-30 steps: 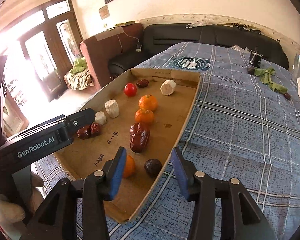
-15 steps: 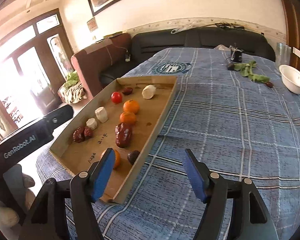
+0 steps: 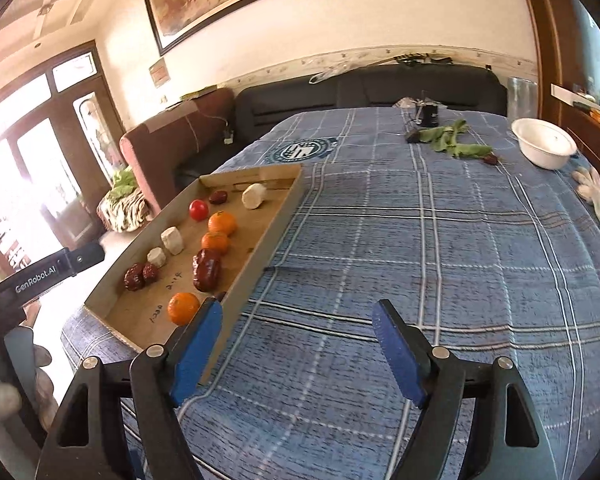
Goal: Organize fruits
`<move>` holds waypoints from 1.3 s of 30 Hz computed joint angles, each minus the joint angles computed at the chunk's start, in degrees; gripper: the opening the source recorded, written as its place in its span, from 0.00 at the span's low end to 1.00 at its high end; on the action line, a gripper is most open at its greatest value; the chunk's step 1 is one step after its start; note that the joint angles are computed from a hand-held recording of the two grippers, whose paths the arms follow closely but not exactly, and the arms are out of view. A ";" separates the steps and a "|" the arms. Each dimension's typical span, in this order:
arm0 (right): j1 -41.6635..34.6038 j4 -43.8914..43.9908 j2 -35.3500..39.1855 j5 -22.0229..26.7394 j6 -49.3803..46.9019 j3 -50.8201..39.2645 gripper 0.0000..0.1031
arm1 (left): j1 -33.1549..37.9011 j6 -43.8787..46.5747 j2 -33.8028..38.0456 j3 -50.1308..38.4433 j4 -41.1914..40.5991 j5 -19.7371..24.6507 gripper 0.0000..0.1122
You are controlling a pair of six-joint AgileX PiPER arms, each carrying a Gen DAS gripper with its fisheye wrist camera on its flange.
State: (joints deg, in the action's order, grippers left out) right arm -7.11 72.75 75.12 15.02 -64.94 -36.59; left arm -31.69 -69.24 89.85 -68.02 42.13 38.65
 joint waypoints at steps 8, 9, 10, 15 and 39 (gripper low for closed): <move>0.52 9.23 -1.44 -0.59 -12.25 2.75 0.81 | -12.32 -24.77 -0.91 3.03 25.92 17.57 0.85; 0.96 10.35 -1.79 -1.08 -13.62 2.98 0.81 | -14.40 -26.12 -0.61 2.57 27.90 20.47 0.87; 1.45 11.24 -2.41 -1.63 -14.95 3.23 0.82 | -15.94 -26.98 -0.39 2.20 29.33 22.56 0.92; 2.53 10.00 -4.38 -1.28 -15.67 3.00 0.87 | -22.40 -26.37 2.18 -1.01 32.20 30.12 0.92; 11.63 -38.13 -5.18 -10.18 33.02 1.90 0.98 | -21.40 -20.49 -1.48 1.37 23.03 17.24 0.92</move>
